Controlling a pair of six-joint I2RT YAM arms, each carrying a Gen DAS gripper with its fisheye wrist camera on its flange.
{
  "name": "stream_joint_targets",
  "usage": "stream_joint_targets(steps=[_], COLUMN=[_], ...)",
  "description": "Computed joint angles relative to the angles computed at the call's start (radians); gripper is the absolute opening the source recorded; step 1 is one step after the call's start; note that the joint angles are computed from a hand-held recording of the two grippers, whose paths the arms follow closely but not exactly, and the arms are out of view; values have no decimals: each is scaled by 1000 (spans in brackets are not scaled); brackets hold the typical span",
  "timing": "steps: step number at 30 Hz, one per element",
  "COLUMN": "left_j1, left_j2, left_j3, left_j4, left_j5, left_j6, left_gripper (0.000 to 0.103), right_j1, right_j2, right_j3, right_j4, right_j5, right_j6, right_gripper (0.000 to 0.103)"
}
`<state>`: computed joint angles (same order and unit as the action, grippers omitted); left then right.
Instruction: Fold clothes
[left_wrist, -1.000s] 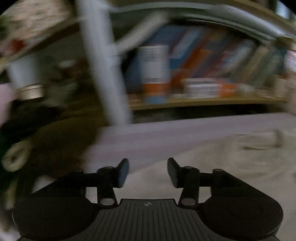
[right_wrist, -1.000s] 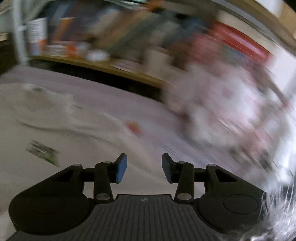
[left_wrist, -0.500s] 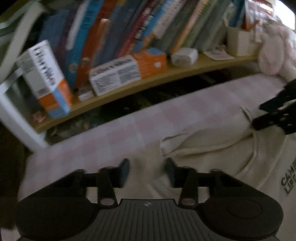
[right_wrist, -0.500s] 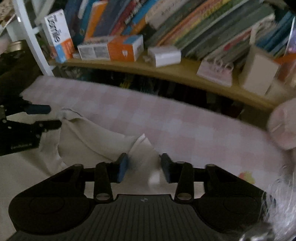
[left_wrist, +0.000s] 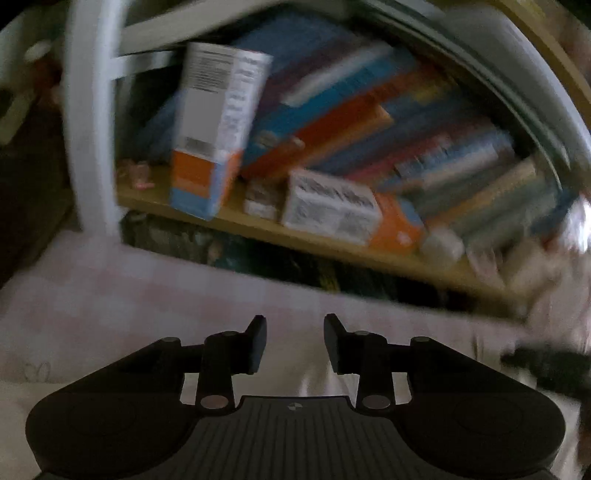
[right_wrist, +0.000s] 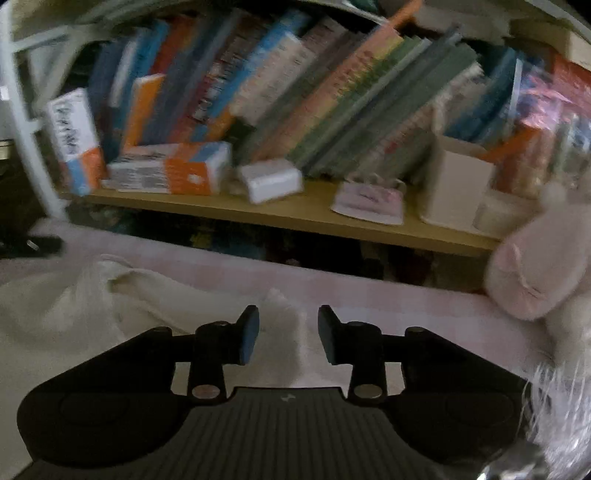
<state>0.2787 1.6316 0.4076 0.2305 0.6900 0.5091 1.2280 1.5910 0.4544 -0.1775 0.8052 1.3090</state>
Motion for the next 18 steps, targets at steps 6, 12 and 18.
stream_joint_targets(steps=[6, 12, 18], left_j1=[20, 85, 95], left_j2=[24, 127, 263], left_j3=[-220, -194, -212], left_j4=[431, 464, 609], left_j5=[-55, -36, -30], left_j6=[92, 90, 137], left_gripper=[34, 34, 34], right_j1=[-43, -79, -118], right_j2=[67, 344, 493], right_j3=[8, 245, 378], right_j4=[351, 354, 407], right_j5=[-77, -59, -67], right_j6=[-335, -617, -871], right_gripper=[28, 30, 34])
